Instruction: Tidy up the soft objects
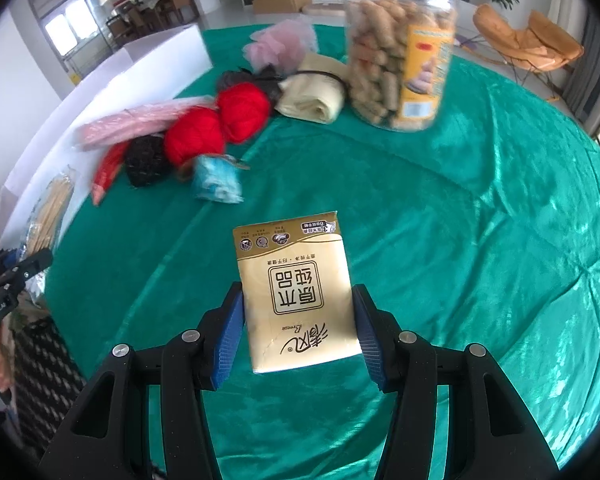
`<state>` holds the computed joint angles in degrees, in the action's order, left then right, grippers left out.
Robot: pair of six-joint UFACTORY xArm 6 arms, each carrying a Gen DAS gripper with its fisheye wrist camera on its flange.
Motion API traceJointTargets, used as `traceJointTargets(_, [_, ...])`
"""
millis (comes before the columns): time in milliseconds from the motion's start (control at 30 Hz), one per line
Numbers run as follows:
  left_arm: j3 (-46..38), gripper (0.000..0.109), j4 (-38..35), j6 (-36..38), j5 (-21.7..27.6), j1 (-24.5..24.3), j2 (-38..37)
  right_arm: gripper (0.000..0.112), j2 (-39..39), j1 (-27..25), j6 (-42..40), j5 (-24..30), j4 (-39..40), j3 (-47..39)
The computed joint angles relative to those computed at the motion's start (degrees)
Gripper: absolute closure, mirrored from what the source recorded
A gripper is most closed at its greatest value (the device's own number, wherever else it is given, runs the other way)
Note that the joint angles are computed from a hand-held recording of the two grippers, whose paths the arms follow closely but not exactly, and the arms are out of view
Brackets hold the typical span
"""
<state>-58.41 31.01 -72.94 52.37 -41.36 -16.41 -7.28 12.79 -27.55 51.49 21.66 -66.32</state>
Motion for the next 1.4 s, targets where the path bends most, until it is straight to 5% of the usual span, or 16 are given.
traceJointTargets(100, [1.37,0.073,0.49,-0.63,-0.85,2.64,-5.90,0.057,0.54,3.84,0.33,2.15,4.21,-4.18])
traceJointTargets(233, [0.96,0.073,2.89,1.68,5.12,7.48,-12.13,0.057,3.94,12.70,1.49,2.52,9.38,-14.09])
traceJointTargets(433, [3.53,0.071,-0.46,10.65,10.48,20.08,-17.68,0.056,16.51,26.20,6.55,1.12,8.74,-33.25])
traceJointTargets(467, [3.99,0.064,-0.08,10.69,11.75,21.74,-17.85,0.053,18.84,27.85,7.31,0.85,8.43,-36.08])
traceJointTargets(567, [6.51,0.021,0.42,9.53,11.73,24.68,-19.14,0.036,25.36,30.78,9.61,3.02,7.15,-43.99])
traceJointTargets(667, [9.17,0.020,4.18,5.09,13.04,22.79,-21.05,0.036,22.84,31.75,9.15,-1.49,4.94,-39.00])
traceJointTargets(833, [8.88,0.020,6.59,-0.63,10.00,13.56,-19.27,0.036,10.09,27.37,5.06,-14.65,2.69,-17.40])
traceJointTargets(1100, [0.95,0.012,-4.09,3.85,-12.33,2.24,2.10,0.036,-6.88,9.11,11.30,-31.07,-17.99,15.41])
traceJointTargets(1233, [-8.93,0.012,-6.64,6.91,-11.84,-0.16,15.71,0.036,-9.72,-1.86,13.50,-31.83,-21.38,22.41])
traceJointTargets(1400, [-17.61,0.012,-4.45,7.95,-7.87,-0.56,25.13,0.036,-9.37,-7.56,15.25,-32.72,-21.09,24.44])
